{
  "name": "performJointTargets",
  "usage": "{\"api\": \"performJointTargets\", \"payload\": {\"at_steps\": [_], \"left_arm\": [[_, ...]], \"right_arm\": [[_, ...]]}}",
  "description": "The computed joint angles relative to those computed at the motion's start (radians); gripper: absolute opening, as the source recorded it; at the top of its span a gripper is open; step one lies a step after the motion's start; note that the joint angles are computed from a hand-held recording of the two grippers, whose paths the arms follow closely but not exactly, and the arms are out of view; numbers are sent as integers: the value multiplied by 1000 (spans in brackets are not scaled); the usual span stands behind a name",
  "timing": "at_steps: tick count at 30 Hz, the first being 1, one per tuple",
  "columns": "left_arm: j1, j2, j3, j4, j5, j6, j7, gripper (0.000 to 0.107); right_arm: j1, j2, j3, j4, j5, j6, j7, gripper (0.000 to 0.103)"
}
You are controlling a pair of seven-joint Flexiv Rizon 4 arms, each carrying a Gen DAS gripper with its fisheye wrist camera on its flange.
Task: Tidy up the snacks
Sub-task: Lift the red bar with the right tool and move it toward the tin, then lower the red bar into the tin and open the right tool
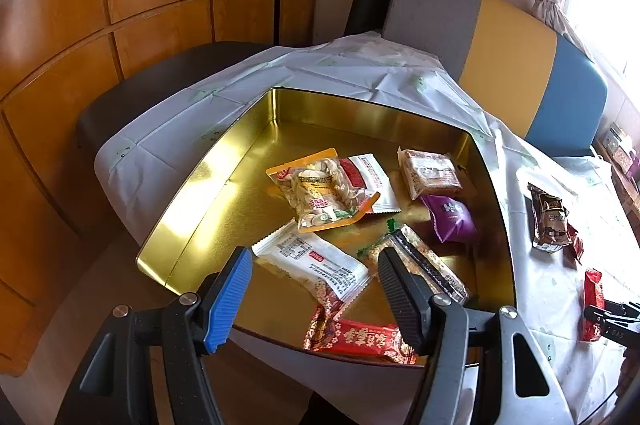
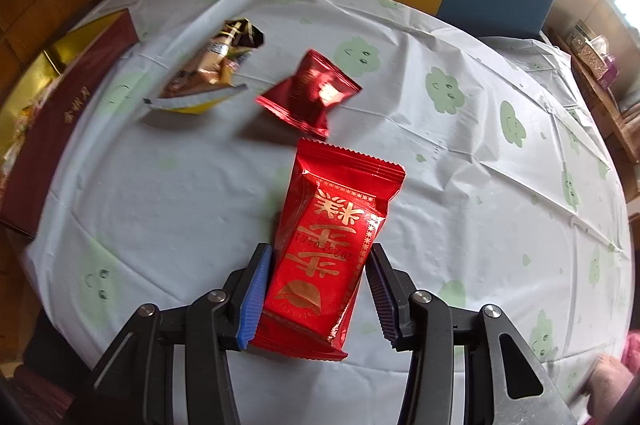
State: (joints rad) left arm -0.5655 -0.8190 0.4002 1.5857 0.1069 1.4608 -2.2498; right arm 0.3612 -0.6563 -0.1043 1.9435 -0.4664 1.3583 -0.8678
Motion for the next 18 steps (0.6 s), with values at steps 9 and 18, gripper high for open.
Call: {"api": "performJointTargets", "payload": {"at_steps": [9, 18], "left_arm": [[-5, 12, 17, 28, -3, 20, -15, 66], [-1, 18, 22, 48, -20, 38, -13, 66]], "right_arm": [[16, 6, 69, -50, 29, 68, -55, 48], [14, -29, 193, -176, 75, 80, -203, 48]]}}
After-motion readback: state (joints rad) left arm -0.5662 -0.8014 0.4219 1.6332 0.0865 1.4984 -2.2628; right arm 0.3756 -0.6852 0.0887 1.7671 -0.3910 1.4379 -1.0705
